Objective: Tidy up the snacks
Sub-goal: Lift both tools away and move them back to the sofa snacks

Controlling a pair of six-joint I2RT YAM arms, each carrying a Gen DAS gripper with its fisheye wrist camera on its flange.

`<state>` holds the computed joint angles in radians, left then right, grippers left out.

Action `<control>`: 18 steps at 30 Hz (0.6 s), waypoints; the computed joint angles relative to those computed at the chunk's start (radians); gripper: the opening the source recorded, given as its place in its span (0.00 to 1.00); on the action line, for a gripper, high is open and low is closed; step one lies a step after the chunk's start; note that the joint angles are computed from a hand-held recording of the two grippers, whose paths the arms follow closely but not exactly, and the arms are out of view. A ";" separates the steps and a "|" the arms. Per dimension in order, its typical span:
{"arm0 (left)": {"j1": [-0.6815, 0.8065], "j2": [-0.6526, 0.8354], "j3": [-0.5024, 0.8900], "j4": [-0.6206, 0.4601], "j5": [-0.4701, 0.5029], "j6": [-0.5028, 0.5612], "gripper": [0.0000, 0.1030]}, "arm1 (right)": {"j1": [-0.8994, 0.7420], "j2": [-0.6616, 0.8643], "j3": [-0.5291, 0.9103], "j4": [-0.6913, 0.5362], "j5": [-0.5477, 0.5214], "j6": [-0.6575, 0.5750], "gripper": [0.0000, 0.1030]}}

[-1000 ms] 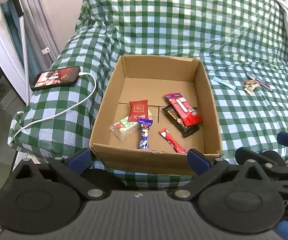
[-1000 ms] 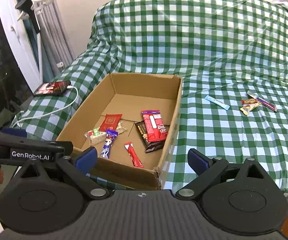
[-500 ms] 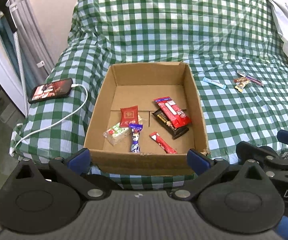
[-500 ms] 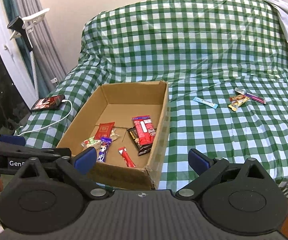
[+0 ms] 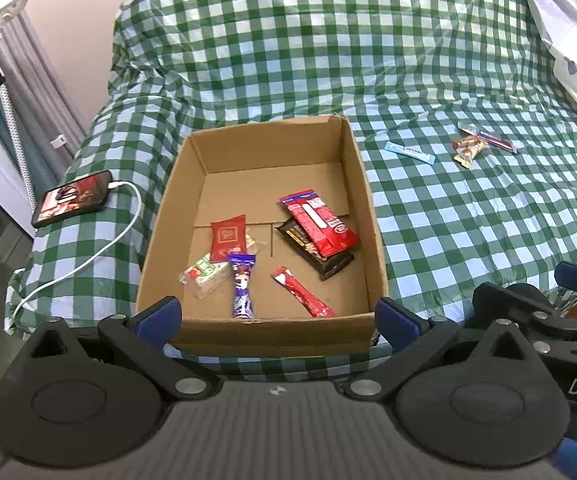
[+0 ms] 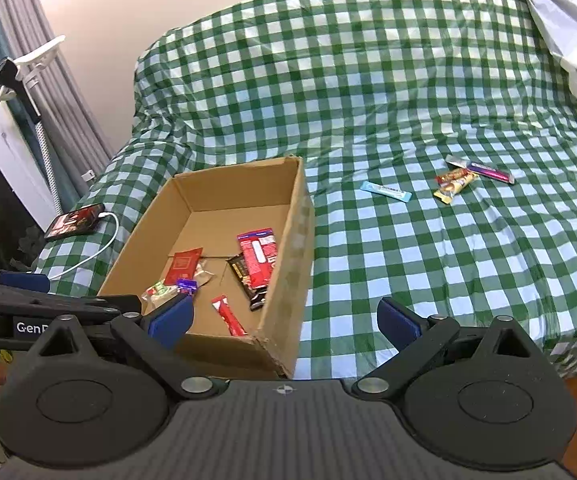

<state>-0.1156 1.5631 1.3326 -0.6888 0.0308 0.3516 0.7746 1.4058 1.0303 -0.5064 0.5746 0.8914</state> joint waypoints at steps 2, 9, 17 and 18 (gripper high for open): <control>-0.022 0.024 0.022 -0.013 -0.012 -0.012 1.00 | -0.020 -0.011 -0.017 0.011 -0.015 -0.005 0.95; -0.110 0.120 0.118 -0.056 -0.040 -0.043 1.00 | -0.111 -0.068 -0.091 0.049 -0.074 -0.030 0.95; -0.246 0.332 0.364 -0.134 -0.071 -0.073 1.00 | -0.315 -0.142 -0.179 0.097 -0.136 -0.127 0.95; -0.267 0.377 0.419 -0.153 -0.072 -0.077 1.00 | -0.359 -0.151 -0.192 0.106 -0.150 -0.151 0.95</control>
